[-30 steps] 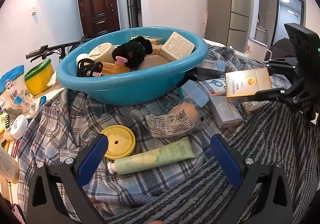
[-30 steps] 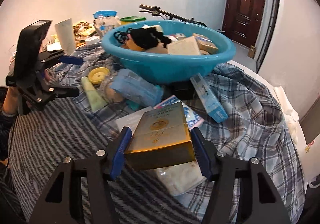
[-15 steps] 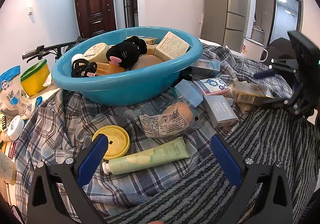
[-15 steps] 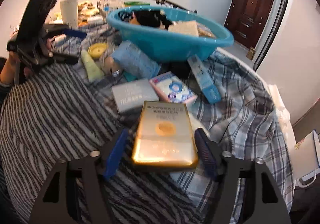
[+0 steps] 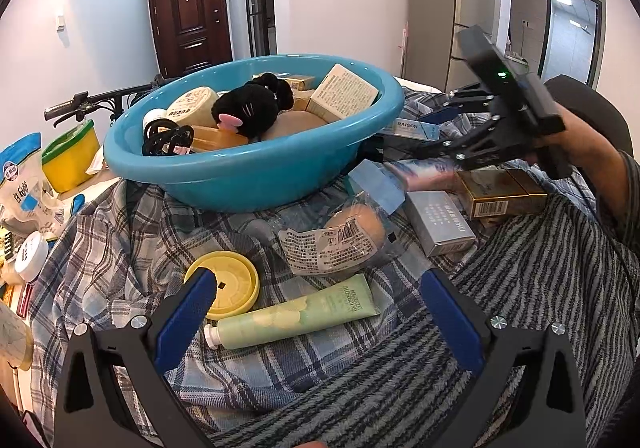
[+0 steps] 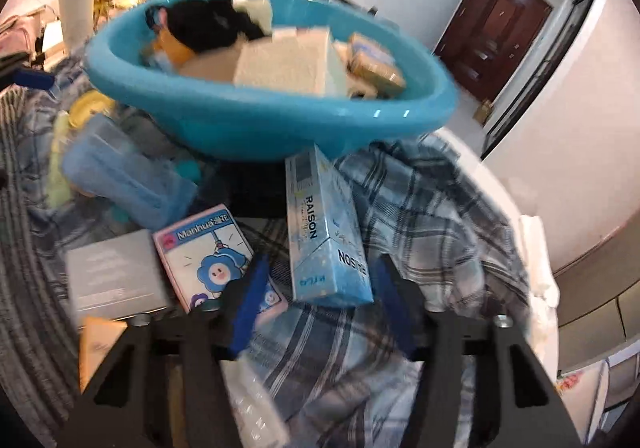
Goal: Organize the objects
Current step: 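Grasp the blue RAISON toothpaste box with the right tool while the left grasps the gold pack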
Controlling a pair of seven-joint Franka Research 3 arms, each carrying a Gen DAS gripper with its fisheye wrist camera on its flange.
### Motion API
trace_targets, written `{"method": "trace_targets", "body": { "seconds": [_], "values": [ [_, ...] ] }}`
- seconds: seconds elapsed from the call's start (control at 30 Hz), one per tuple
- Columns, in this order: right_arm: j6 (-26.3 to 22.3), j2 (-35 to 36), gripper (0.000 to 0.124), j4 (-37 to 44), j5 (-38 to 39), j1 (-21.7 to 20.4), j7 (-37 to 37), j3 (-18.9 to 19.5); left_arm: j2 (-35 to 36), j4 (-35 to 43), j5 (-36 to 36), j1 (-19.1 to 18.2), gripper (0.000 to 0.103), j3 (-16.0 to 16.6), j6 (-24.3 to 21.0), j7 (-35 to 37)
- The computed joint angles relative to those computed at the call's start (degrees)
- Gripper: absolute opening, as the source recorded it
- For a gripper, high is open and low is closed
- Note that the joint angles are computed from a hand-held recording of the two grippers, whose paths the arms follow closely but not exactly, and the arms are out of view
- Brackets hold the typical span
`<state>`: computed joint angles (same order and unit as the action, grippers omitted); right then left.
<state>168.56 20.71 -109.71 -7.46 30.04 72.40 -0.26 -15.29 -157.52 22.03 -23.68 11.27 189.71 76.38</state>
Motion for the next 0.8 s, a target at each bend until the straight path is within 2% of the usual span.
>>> {"method": "trace_targets", "body": {
  "seconds": [0.03, 0.1, 0.17, 0.2, 0.37, 0.47, 0.53, 0.57, 0.63, 0.7, 0.73, 0.8],
  "values": [
    [-0.3, 0.5, 0.038, 0.6, 0.9, -0.6, -0.6, 0.7, 0.0, 0.0, 0.0, -0.3, 0.103, 0.3, -0.1, 0.0],
    [0.2, 0.5, 0.034, 0.7, -0.2, 0.6, 0.9, -0.7, 0.0, 0.1, 0.1, -1.0, 0.103, 1.0, -0.2, 0.1],
    [0.5, -0.3, 0.029, -0.2, 0.9, -0.3, 0.3, 0.3, 0.0, 0.1, 0.0, -1.6, 0.103, 1.6, -0.2, 0.2],
    [1.6, -1.0, 0.027, -1.2, 0.0, 0.6, 1.4, -0.9, 0.0, 0.1, -0.1, -1.6, 0.103, 1.6, -0.2, 0.2],
    [8.4, -6.6, 0.022, -8.6, -0.4, 0.7, 4.1, -2.0, 0.1, 0.0, 0.1, -1.2, 0.103, 1.2, 0.1, 0.4],
    [13.6, -11.1, 0.021, -14.6, -1.9, 2.5, 6.2, -4.3, 0.0, 0.0, 0.3, -0.5, 0.103, 0.3, 0.3, 0.2],
    [17.1, -14.2, 0.021, -18.6, -0.6, 1.4, 5.5, -3.2, -0.3, -0.1, 0.3, 0.4, 0.103, -0.8, 0.8, -0.2],
    [19.0, -15.7, 0.021, -20.6, 0.4, 0.3, 4.9, -2.0, -0.6, -0.1, 0.7, -0.9, 0.103, 0.5, 0.9, -0.5],
    [23.5, -18.9, 0.021, -25.0, -2.6, -5.5, 8.3, 3.2, -1.4, 0.2, 2.0, -6.2, 0.103, 5.5, 0.6, -0.8],
    [26.5, -21.9, 0.021, -28.5, -8.3, -7.8, 14.4, 4.0, -2.6, 1.0, 2.4, -13.0, 0.103, 11.0, -1.0, 0.5],
    [28.3, -23.3, 0.021, -30.6, -7.2, -8.1, 14.3, 4.2, -3.1, 1.7, 2.2, -16.4, 0.103, 13.1, -2.1, 2.0],
    [31.4, -25.2, 0.021, -33.8, -3.4, -8.1, 12.9, 4.6, -3.4, 3.0, 1.3, -20.7, 0.103, 15.3, -3.4, 4.9]
  ]
}}
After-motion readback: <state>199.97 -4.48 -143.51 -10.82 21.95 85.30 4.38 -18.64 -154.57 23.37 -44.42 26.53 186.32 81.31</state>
